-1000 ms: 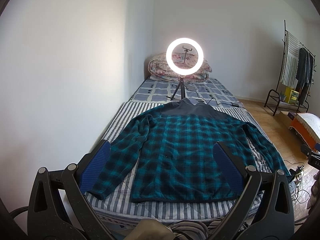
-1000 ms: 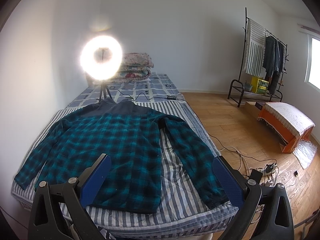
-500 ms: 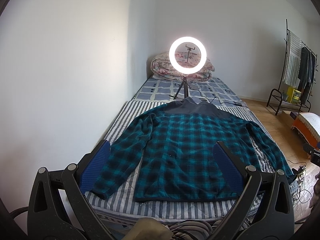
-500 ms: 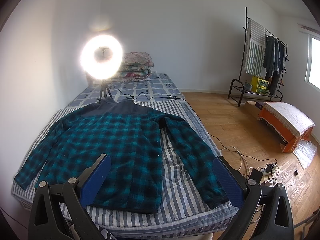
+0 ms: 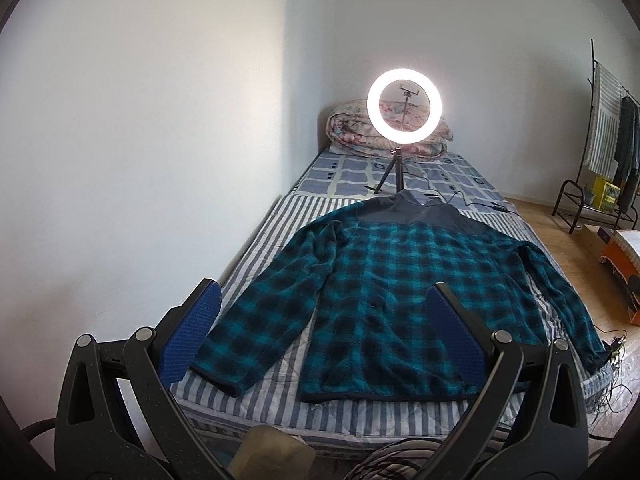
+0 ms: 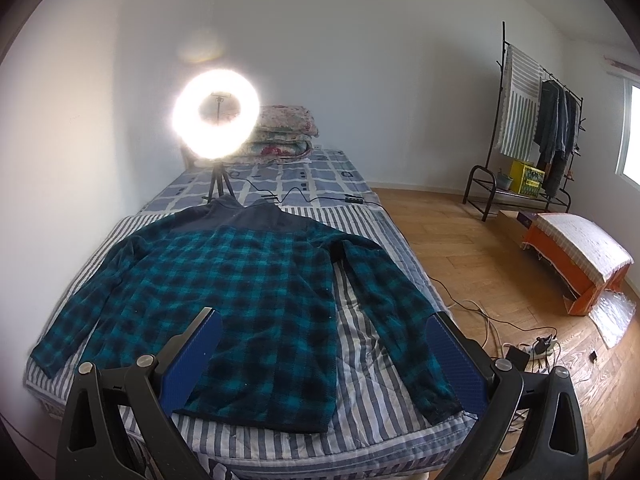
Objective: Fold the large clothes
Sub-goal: 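Grasp the plaid jacket's sleeve cuff with the left gripper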
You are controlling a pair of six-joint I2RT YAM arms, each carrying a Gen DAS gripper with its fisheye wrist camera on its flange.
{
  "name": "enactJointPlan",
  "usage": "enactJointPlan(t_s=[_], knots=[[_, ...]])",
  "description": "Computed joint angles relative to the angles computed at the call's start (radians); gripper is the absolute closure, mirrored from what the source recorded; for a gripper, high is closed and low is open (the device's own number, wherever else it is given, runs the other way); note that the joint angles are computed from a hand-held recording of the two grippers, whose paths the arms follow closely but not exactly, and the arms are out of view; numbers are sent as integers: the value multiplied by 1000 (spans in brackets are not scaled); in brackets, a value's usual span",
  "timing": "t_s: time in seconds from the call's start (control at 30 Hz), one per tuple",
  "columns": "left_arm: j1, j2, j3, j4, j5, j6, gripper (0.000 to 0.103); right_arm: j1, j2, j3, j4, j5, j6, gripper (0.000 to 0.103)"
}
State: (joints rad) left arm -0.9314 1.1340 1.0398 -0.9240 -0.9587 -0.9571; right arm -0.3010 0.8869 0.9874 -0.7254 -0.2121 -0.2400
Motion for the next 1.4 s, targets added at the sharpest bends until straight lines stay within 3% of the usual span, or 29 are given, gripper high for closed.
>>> enactJointPlan(t_s=[0.37,0.6,0.77,0.83,0.9,1.03,1.17,1.27,1.4], knots=[[91,-113,-185,62,6,28,0,224,45,17,47,126,72,0],[205,-193,-357,154,112,57,0,412,157,53,124,172,111,0],[266,-267,-493,247,157,101,0,517,241,40,261,158,163,0],[311,-297,-534,275,201,116,2,548,269,30,318,141,178,0],[370,-341,-586,300,267,120,13,577,326,52,341,114,186,0],[502,-444,-698,342,413,116,30,636,460,146,289,47,169,0],[687,-524,-810,421,620,144,47,699,564,200,262,18,167,2],[795,-500,-869,520,736,150,49,736,602,201,268,-3,183,4],[904,-338,-917,745,860,145,49,770,612,168,289,-1,194,4]])
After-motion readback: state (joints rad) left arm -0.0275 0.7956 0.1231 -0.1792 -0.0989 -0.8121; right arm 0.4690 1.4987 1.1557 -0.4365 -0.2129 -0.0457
